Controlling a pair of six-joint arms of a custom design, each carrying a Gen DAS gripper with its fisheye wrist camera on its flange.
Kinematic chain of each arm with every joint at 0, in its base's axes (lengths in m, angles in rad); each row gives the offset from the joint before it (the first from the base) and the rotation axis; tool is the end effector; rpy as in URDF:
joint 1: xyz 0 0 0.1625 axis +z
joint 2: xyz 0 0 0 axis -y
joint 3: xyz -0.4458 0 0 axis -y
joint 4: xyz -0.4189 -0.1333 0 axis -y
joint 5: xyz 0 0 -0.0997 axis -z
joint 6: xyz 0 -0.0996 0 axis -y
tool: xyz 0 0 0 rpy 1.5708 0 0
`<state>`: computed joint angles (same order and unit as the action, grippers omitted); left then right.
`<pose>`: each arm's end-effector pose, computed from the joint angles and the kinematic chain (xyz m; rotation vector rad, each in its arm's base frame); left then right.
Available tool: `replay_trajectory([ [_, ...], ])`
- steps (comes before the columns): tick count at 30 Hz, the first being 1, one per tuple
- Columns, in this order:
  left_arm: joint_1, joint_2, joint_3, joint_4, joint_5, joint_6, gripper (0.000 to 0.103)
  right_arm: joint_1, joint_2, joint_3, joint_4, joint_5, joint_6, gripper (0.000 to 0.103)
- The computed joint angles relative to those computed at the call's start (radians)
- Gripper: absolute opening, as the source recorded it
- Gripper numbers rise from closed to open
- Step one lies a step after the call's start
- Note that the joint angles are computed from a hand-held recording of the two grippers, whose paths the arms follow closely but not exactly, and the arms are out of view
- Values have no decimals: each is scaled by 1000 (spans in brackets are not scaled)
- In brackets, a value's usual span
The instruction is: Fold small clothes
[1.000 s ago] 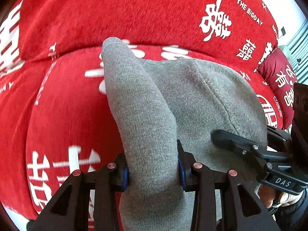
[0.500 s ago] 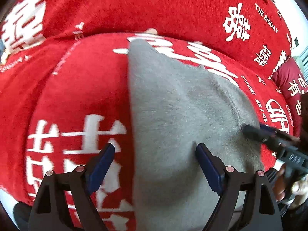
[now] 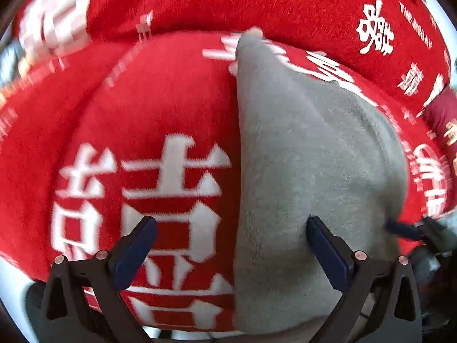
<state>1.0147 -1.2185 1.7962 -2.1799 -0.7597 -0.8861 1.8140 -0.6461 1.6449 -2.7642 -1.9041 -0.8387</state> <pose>-0.1456 -0.6236 0.2867 -0.4196 2.4190 -0.7249 0.2660 -0.6539 0.0056 1.3847 -2.3932 0.1216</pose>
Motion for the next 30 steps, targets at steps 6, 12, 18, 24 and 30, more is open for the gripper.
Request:
replay_trajectory([
  [6,-30,-14,-11,-20,71,55,103,-7,-53,3,13,101,6,78],
  [12,44,54,-143,158,56,-50,103,6,15,-123,-4,111,63,78],
  [18,57,69,-186,148,28,-25,103,42,163,-307,50,-75,109,81],
  [24,88,148,-329,258,67,-9,103,56,162,-335,77,-25,66,82],
  [30,142,249,-474,375,42,14,103,34,272,-529,222,-69,147,93],
])
